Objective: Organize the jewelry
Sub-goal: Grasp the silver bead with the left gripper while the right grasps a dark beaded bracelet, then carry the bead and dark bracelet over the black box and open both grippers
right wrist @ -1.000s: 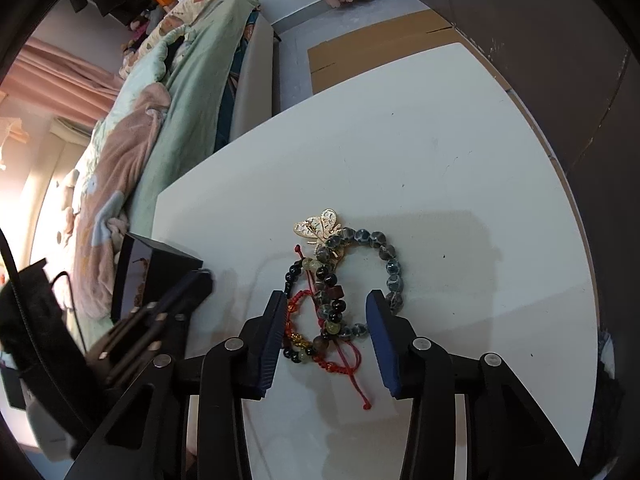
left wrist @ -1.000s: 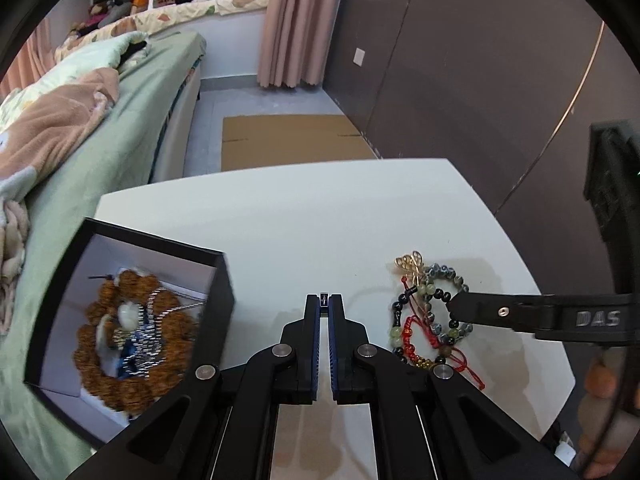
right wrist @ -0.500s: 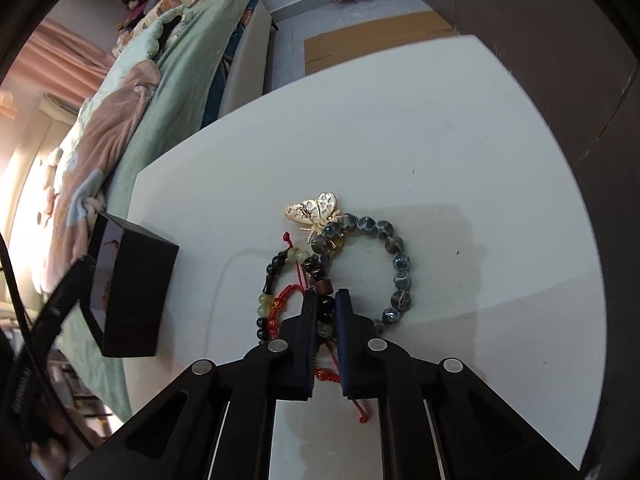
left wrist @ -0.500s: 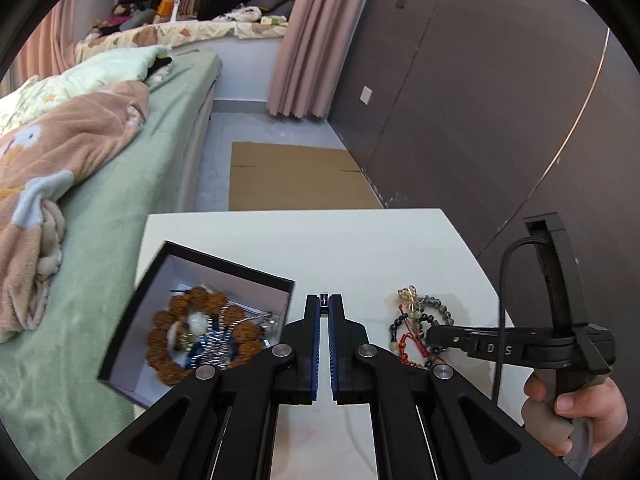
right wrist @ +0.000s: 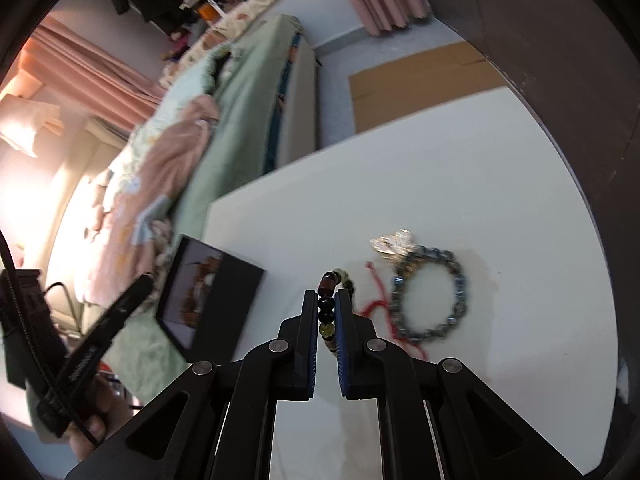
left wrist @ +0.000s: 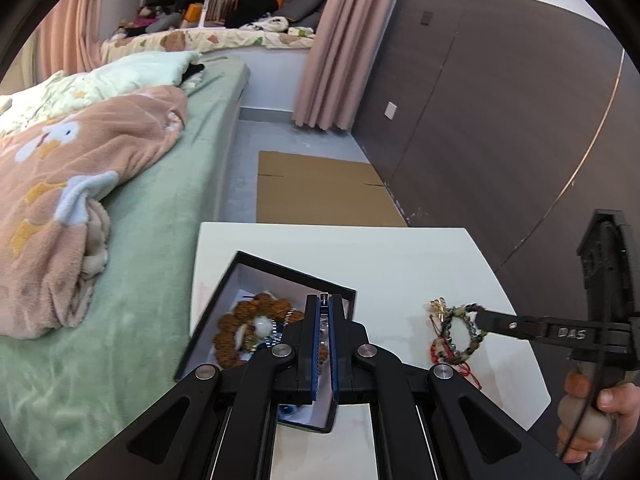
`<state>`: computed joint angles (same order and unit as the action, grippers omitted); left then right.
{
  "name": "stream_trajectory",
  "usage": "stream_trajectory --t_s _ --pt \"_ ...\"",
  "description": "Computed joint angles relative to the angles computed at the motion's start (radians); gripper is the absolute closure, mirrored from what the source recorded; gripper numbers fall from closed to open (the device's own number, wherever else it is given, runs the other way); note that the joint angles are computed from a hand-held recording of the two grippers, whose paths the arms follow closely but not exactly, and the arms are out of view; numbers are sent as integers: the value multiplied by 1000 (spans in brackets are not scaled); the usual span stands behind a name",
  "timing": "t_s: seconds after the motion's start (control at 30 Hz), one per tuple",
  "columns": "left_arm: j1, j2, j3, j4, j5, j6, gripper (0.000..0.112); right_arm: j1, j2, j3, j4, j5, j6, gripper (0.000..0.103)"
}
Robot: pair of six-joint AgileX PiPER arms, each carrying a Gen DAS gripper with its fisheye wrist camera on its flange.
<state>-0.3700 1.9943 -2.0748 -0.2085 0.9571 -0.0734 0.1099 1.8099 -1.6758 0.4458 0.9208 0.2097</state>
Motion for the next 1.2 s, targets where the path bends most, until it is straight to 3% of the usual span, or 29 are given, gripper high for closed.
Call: stream_trajectory --t_s 0.2,0.5,0.63,0.67,0.7,0.73,0.77,0.83,1.2 --pt "15 0 -5 12 21 -4 109 33 -21 -16 18 -27 -4 93" --pt "30 80 -125 18 164 -42 108 91 21 -117 44 -41 8 93" --pt "44 72 -120 8 151 -38 104 102 43 -146 67 -44 1 93" --pt "48 72 -122 7 147 -39 93 104 45 -149 71 -45 0 93" --pt "53 68 -120 4 141 -41 63 105 52 -160 73 -44 1 93" --pt "58 65 -117 -5 136 -40 44 109 59 -170 72 -44 5 93" --pt "63 58 -108 -13 125 -41 16 110 60 -170 78 -47 1 93" --pt "75 36 -79 -24 87 -47 13 108 56 -165 91 -51 -10 93" --pt "147 45 -117 -42 80 -74 13 132 143 -259 173 -24 -46 93"
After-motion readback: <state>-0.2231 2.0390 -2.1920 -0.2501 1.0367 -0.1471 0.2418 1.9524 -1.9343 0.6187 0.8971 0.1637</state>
